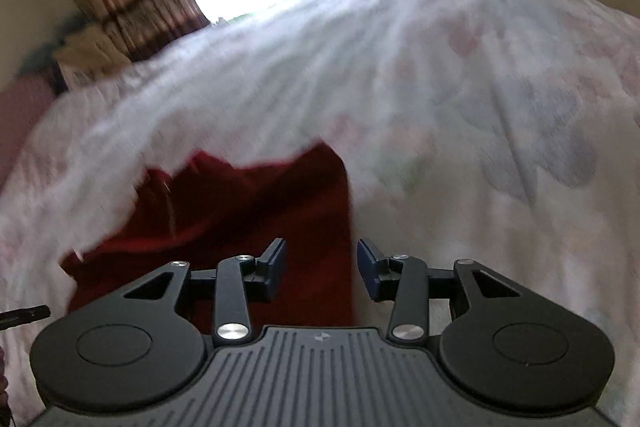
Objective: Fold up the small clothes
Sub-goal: 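Grasp the hem with both tools and fold it up toward the collar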
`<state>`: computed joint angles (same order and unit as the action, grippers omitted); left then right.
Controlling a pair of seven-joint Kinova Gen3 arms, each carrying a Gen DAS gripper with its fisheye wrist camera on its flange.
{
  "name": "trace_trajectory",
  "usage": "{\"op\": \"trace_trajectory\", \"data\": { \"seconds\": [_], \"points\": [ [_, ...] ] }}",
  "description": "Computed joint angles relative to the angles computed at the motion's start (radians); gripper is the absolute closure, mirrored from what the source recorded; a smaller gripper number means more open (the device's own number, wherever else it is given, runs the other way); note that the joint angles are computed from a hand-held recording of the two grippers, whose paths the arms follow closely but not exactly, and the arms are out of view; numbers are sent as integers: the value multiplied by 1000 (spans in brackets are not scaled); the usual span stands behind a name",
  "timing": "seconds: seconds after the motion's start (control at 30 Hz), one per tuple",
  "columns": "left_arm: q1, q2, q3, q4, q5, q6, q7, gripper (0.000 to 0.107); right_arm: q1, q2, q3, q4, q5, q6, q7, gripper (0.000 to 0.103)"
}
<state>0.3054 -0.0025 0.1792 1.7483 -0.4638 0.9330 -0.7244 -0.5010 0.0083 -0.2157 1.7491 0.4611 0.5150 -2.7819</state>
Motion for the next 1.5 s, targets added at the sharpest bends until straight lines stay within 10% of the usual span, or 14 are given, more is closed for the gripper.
{"op": "trace_trajectory", "data": {
  "seconds": [0.5,0.53,0.6,0.63,0.67,1.03,1.5],
  "points": [
    [6,11,16,33,125,84,-86,55,-168,57,-11,-52,48,271,91,22],
    [9,1,12,45,129,60,-91,66,-173,68,-11,-61,49,277,104,24],
    [6,-9,0,44,180,50,-134,104,-126,63,-41,-55,3,239,142,58],
    [2,-16,-1,37,193,59,-142,106,-80,59,-80,-48,-23,211,143,88],
    [-7,-27,10,29,189,71,-143,106,-52,50,-104,-41,-32,199,127,90],
    [-74,-255,35,30,202,95,-210,106,-210,-67,-226,-62,262,474,-143,96],
    [-138,-509,120,220,440,349,-278,99,-211,-338,-186,128,-189,451,-97,94]
  ]
}}
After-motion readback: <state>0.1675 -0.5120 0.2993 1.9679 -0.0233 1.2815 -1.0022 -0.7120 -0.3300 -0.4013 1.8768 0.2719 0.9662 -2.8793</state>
